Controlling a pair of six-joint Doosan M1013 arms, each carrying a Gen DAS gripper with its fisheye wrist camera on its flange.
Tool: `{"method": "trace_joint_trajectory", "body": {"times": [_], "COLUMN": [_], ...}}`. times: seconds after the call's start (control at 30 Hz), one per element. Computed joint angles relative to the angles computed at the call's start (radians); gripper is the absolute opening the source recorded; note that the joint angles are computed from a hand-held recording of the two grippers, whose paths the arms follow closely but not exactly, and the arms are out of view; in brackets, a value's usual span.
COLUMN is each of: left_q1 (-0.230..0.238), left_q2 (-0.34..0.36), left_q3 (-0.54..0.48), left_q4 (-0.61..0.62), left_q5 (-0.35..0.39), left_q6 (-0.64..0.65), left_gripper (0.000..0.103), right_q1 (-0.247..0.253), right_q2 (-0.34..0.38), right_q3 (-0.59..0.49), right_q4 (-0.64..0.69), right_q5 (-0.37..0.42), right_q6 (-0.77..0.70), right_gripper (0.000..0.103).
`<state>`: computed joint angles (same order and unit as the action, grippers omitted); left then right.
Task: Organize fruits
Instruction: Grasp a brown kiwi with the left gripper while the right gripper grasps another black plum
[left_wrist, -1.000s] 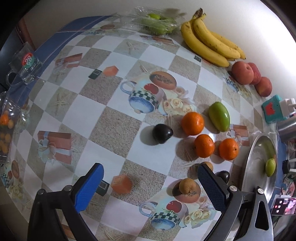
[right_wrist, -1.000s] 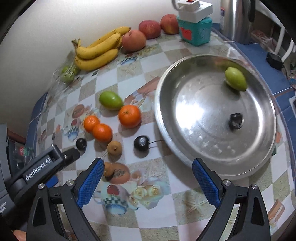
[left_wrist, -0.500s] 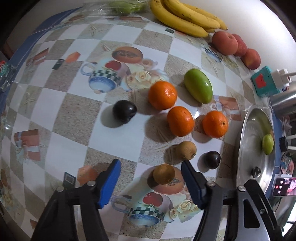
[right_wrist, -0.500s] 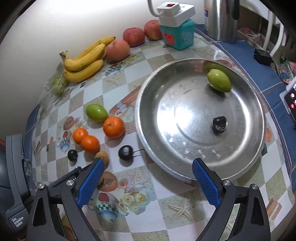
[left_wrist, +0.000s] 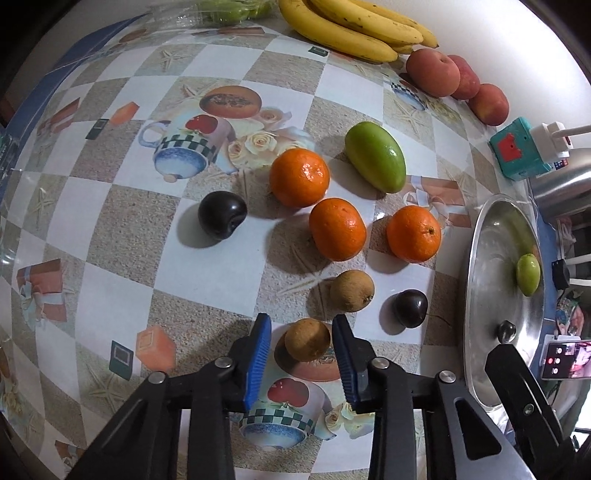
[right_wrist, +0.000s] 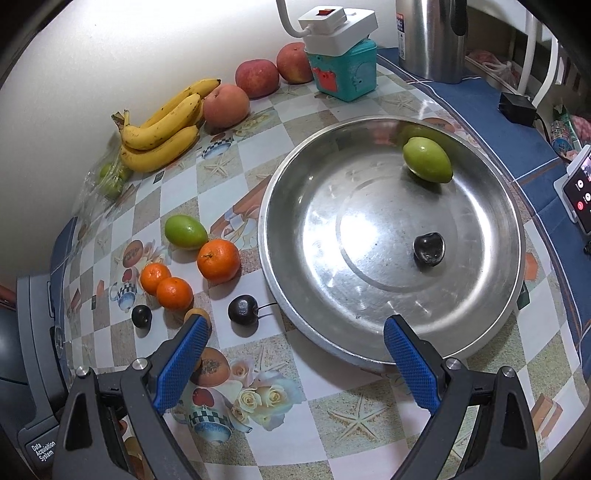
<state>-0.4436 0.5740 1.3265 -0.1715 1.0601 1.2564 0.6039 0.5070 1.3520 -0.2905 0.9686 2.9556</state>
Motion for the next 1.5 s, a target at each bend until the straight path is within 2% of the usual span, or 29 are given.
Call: {"method": "trace_joint_trajectory", "body": {"times": [0.13, 0.43, 0.57, 0.7, 0.73, 0.83, 0.9, 0.97, 1.1, 1.23, 1.3, 1.5], "left_q1": [0.001, 0.008, 0.025, 0.040, 0.044, 0.054, 0.058, 0.061, 0.061, 0.062, 0.062, 0.062], "left_q2": [-0.005, -0.032, -0.042, -0.054, -0.056, -0.063, -0.065, -0.063, -0.060, -0.061, -0.060, -0.058], "left_q3": [0.005, 0.016, 0.025, 0.038, 0.040, 0.046, 0.046, 0.045, 0.041, 0.039, 0.038, 0.034], "left_q4": [-0.012, -0.029, -0.014, -0.002, -0.005, -0.012, -0.021, -0.026, -0.035, -0.038, -0.037, -0.040], "left_q5": [-0.005, -0.043, -0.074, -0.103, -0.108, -0.119, -0.120, -0.120, -0.120, -0.120, -0.120, -0.118], "left_q6": [0.010, -0.002, -0.040, -0.076, -0.078, -0.088, -0.090, -0.090, -0.088, -0.092, -0.094, -0.087], "left_gripper": [0.027, 0.027, 0.027, 0.027, 0.027, 0.027, 0.027, 0.027, 0.027, 0.027, 0.027, 0.027], "right_q1": [0.000, -0.001, -0.002, 0.001, 0.001, 0.002, 0.002, 0.002, 0.000, -0.004, -0.006, -0.009], "right_q2": [-0.001, -0.001, -0.009, -0.001, 0.004, 0.020, 0.036, 0.042, 0.052, 0.066, 0.073, 0.099], "right_q3": [0.001, -0.001, 0.015, 0.004, -0.002, -0.023, -0.045, -0.051, -0.061, -0.075, -0.082, -0.113], "right_q4": [-0.001, 0.000, 0.002, -0.007, -0.001, 0.003, -0.001, -0.003, 0.011, 0.045, 0.059, 0.075], "right_q5": [-0.001, -0.013, -0.096, -0.132, -0.136, -0.121, -0.081, -0.072, -0.077, -0.071, -0.067, -0.015], "right_q6": [0.003, -0.015, -0.041, -0.108, -0.132, -0.182, -0.206, -0.236, -0.296, -0.350, -0.376, -0.412], "right_gripper": [0.096, 0.096, 0.096, 0.096, 0.094, 0.074, 0.067, 0.052, 0.051, 0.044, 0.043, 0.041]}}
